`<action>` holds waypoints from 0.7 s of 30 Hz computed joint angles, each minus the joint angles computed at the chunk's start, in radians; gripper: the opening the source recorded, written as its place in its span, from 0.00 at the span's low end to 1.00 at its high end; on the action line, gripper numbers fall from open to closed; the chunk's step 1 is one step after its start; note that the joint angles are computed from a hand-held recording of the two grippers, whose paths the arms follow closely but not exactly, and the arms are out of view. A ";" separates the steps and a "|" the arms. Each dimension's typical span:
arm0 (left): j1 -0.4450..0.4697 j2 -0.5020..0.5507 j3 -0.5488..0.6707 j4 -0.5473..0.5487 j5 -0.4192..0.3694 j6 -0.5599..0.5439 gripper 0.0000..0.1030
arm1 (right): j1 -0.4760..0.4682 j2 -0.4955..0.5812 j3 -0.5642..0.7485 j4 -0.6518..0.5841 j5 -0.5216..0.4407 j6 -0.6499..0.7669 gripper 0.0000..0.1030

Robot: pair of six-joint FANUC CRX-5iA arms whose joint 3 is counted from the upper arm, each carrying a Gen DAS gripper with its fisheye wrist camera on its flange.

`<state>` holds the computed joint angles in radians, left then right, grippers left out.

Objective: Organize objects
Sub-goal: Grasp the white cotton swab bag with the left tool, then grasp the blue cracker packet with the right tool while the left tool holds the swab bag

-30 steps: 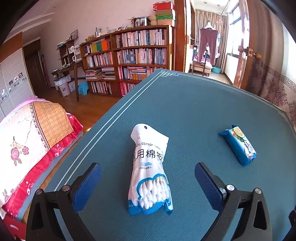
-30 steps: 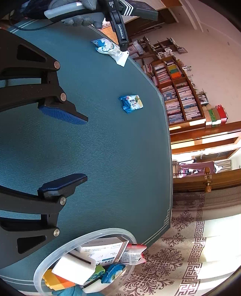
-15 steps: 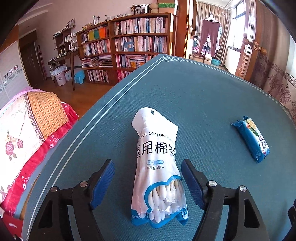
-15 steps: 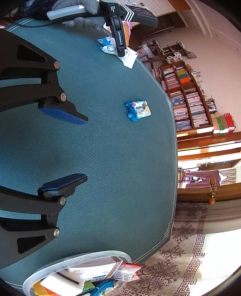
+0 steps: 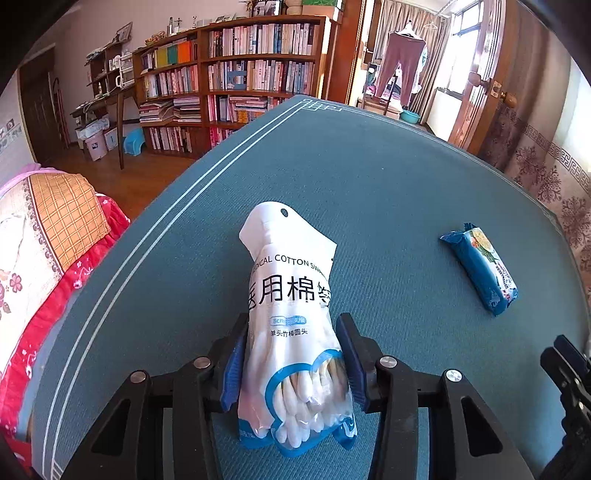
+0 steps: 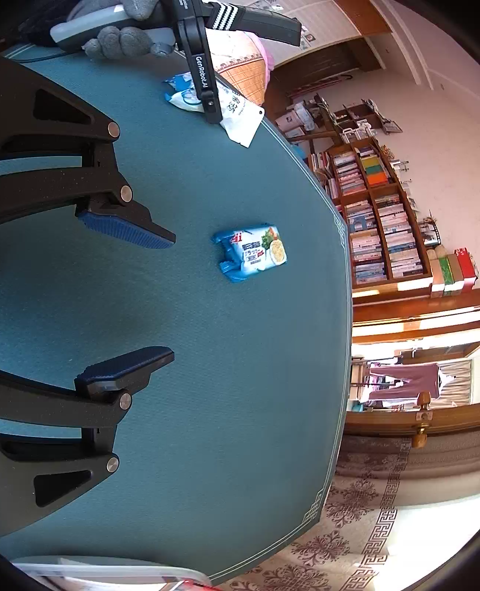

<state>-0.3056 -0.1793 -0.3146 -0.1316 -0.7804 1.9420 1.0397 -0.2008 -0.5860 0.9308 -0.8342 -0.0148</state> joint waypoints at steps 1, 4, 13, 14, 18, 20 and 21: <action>0.010 -0.005 -0.009 0.023 0.008 -0.020 0.47 | -0.015 0.018 0.015 0.004 0.019 0.013 0.55; 0.017 -0.016 -0.023 0.049 0.024 -0.045 0.47 | -0.061 0.071 0.062 -0.003 0.081 0.055 0.55; 0.014 -0.011 -0.024 0.086 0.035 -0.075 0.47 | -0.152 0.214 0.208 -0.108 0.168 0.208 0.55; 0.011 -0.010 -0.022 0.085 0.035 -0.074 0.47 | -0.157 0.225 0.220 -0.122 0.170 0.222 0.55; 0.004 -0.010 -0.021 0.088 0.038 -0.078 0.47 | -0.169 0.249 0.260 -0.197 0.179 0.298 0.55; -0.001 -0.010 -0.020 0.089 0.040 -0.084 0.47 | -0.172 0.259 0.277 -0.224 0.176 0.332 0.55; -0.002 -0.011 -0.022 0.089 0.042 -0.089 0.47 | -0.172 0.264 0.283 -0.225 0.174 0.337 0.55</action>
<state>-0.3075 -0.1902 -0.3362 -0.0423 -0.7387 1.8535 0.8678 0.0634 -0.3033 0.7057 -0.6602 0.3224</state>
